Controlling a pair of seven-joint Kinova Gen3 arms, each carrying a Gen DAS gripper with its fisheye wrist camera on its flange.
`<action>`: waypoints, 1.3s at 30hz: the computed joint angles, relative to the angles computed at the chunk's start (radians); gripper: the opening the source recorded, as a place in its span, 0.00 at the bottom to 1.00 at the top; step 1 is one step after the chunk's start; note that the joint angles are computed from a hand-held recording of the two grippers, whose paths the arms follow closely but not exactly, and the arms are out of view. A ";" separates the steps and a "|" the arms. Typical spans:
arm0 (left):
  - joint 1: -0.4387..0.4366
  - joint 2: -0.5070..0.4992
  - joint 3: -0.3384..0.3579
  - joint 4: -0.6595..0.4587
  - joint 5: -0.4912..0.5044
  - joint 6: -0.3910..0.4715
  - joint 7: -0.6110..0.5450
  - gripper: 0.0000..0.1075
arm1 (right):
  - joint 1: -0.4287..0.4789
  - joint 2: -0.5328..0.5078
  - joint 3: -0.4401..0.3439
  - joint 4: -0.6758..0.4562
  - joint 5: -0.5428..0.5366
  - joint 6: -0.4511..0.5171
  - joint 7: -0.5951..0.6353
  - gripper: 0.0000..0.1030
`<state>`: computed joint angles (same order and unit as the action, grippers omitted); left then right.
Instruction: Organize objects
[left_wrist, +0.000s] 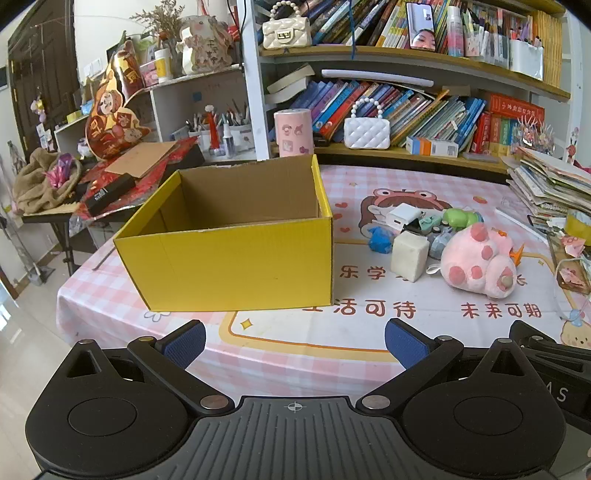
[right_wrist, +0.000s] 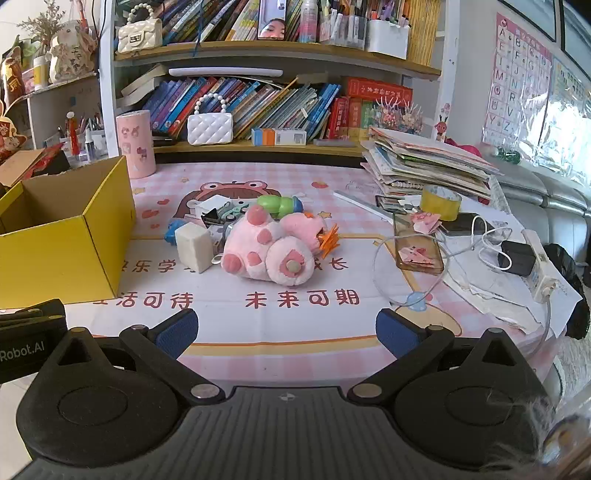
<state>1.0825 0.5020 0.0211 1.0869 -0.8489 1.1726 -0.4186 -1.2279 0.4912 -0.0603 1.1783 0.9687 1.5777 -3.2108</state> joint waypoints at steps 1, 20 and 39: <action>-0.001 -0.001 -0.001 0.006 -0.001 -0.004 0.002 0.96 | 0.002 0.002 0.000 -0.003 -0.002 -0.001 0.001 1.00; -0.009 0.011 -0.005 0.002 0.006 -0.013 0.006 0.96 | 0.014 0.015 0.014 -0.007 -0.013 -0.027 0.016 1.00; -0.004 0.058 -0.022 -0.070 0.047 0.016 -0.027 0.96 | 0.078 -0.055 -0.022 0.118 -0.015 -0.146 -0.023 1.00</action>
<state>1.0788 0.5604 -0.0014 1.0172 -0.8022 1.1884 -0.4459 -1.1496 0.4366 -0.0828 1.2959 0.9542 1.4315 -3.2340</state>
